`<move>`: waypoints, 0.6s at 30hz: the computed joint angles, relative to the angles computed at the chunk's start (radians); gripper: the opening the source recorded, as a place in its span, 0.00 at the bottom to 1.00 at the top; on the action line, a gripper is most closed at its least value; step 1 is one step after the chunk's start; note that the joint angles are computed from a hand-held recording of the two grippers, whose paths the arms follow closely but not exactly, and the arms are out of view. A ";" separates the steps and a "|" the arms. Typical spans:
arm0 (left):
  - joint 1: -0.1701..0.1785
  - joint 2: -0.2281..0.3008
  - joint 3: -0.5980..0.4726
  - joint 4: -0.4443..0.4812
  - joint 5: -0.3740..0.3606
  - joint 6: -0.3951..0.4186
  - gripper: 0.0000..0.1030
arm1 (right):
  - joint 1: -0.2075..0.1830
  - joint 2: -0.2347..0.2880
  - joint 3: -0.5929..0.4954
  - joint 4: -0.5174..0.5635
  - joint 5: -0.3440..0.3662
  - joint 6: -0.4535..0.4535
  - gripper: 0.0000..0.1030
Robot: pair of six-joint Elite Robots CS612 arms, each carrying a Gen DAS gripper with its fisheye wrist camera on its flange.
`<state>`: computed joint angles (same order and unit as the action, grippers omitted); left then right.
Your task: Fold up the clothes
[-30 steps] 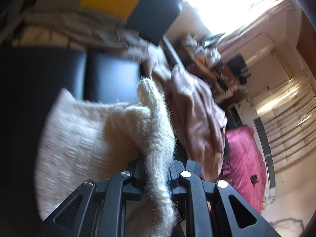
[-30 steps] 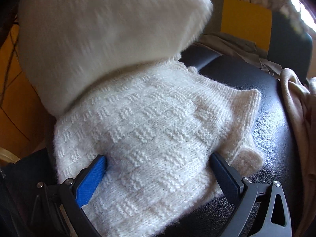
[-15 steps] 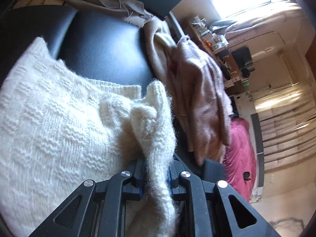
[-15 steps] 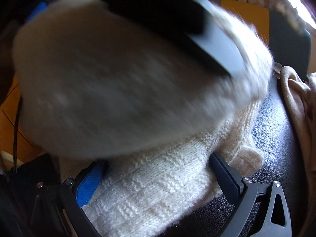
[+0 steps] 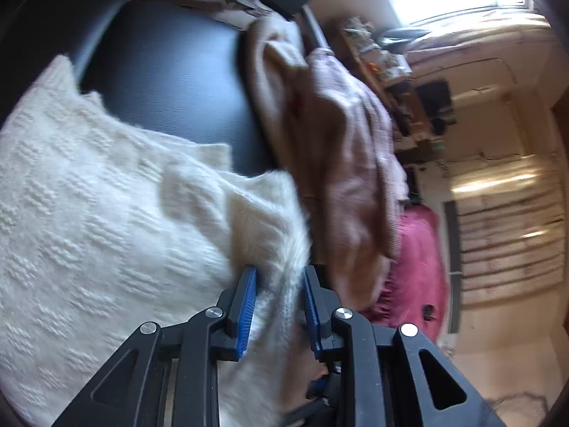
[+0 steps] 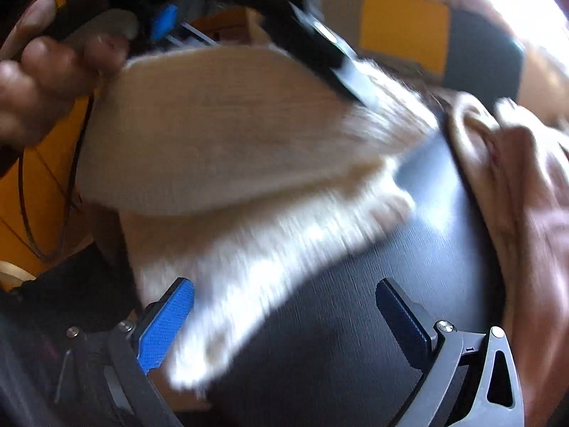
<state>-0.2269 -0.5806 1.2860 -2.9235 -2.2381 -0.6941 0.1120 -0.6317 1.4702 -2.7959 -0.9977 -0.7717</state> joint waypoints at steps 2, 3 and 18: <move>0.006 -0.004 0.004 -0.052 -0.062 -0.005 0.23 | -0.017 -0.014 0.027 0.009 0.005 0.041 1.00; 0.007 -0.018 0.019 -0.074 -0.060 0.019 0.23 | -0.025 -0.019 0.038 0.018 0.016 0.066 1.00; 0.050 -0.151 0.367 -0.269 0.521 0.129 0.23 | -0.069 -0.110 0.170 -0.010 0.432 0.372 1.00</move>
<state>-0.1769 -0.7313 1.6532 -3.1924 -1.7167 -0.5655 0.0431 -0.7421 1.6405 -2.8061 -0.5661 -0.3999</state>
